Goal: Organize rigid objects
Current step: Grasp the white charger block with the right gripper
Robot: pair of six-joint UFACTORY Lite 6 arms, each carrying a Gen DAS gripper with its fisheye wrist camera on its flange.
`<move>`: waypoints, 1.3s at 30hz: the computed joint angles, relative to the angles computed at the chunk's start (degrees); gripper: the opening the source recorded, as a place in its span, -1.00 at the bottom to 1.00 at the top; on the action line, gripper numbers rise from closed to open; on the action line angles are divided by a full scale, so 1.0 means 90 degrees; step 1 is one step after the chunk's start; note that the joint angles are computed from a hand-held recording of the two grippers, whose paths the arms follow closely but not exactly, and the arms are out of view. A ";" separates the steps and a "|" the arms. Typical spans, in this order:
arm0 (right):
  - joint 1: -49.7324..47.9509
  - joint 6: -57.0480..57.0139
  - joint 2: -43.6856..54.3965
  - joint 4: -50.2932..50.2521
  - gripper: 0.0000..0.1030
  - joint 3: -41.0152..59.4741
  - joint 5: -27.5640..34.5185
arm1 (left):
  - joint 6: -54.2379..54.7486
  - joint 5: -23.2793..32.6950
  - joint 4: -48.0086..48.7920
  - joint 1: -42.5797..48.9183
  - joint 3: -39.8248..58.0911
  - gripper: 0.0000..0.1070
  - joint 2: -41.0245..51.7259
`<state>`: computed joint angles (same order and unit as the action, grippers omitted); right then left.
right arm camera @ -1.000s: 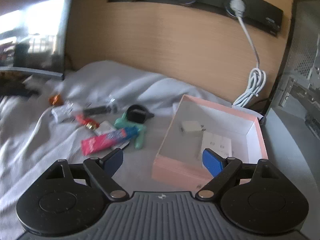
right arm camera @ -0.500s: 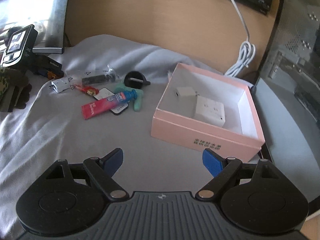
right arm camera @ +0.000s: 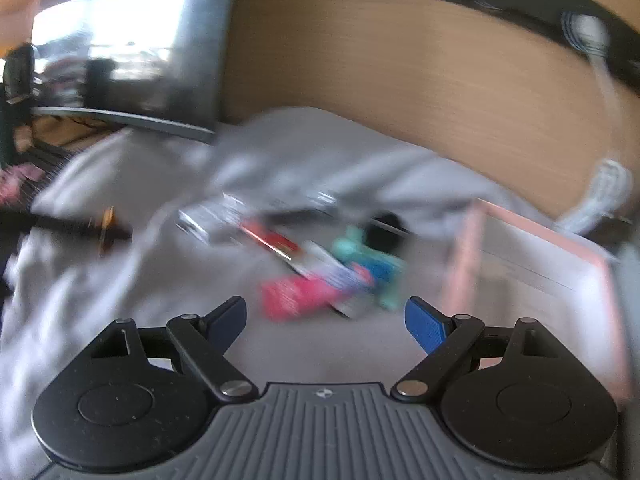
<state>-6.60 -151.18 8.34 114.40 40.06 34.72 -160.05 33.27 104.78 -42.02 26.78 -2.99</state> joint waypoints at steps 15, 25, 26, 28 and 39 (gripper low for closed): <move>0.3432 -0.1054 0.2311 0.4113 0.48 0.1756 -0.0372 | 0.0327 0.2054 -0.4136 -0.3667 -0.1427 0.07 -0.2320; 0.3805 -0.1624 0.3776 0.5668 0.26 0.3961 -0.1762 | 0.0341 0.2395 -0.4570 -0.4327 -0.1098 0.07 -0.2007; 0.3737 -0.1419 0.3637 0.5308 0.13 0.3794 -0.1748 | 0.0337 0.2335 -0.4513 -0.4294 -0.1087 0.07 -0.1967; 0.3495 -0.0638 0.3153 0.4048 -0.04 0.3136 -0.1458 | 0.0307 0.2144 -0.4351 -0.4186 -0.1027 0.07 -0.1826; 0.1197 -0.0951 0.0181 0.1080 -0.80 -0.0942 0.0184 | -0.0022 0.0618 -0.2354 -0.2974 -0.0228 0.07 -0.0521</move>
